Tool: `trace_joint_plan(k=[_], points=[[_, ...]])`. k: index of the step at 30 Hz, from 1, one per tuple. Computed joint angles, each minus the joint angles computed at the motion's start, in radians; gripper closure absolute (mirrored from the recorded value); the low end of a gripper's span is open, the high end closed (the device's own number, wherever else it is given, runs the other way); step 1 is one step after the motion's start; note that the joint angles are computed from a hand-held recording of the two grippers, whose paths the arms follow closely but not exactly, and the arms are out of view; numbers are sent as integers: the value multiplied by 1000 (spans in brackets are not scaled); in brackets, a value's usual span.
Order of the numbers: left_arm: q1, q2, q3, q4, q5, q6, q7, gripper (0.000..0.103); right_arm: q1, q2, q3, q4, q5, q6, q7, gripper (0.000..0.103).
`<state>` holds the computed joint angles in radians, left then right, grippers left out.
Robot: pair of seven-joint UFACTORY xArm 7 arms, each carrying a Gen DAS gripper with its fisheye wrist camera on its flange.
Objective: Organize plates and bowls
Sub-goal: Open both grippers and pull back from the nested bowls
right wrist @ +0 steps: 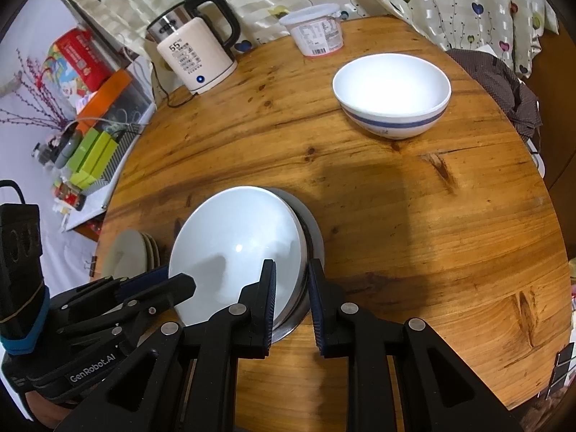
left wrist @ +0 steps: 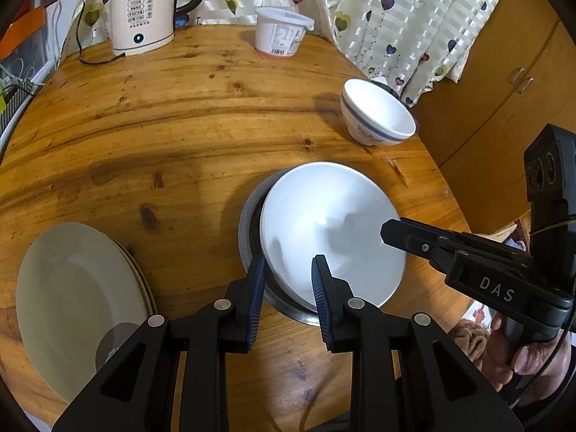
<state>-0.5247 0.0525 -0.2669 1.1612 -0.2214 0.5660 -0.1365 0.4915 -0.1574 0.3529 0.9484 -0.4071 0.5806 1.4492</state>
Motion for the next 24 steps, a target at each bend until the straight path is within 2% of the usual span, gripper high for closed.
trace_joint_plan(k=[8,12,16,19,24], points=[[10,-20,3,-26,-75,-41,60,76,-9,-30,8,-9,-28,-3,0,83],[16,-52,9,-62,-132,-80,105,76,-19,-67,19,-32,-44,-6,-3,75],[21,-80,19,-96,-164,-105,124,76,-31,-111,37,-61,-51,3,-10,73],[22,-95,25,-114,-184,-118,138,76,-45,-141,58,-77,-65,22,-4,62],[19,-111,30,-136,-202,-132,154,76,-54,-177,75,-106,-48,27,-6,61]])
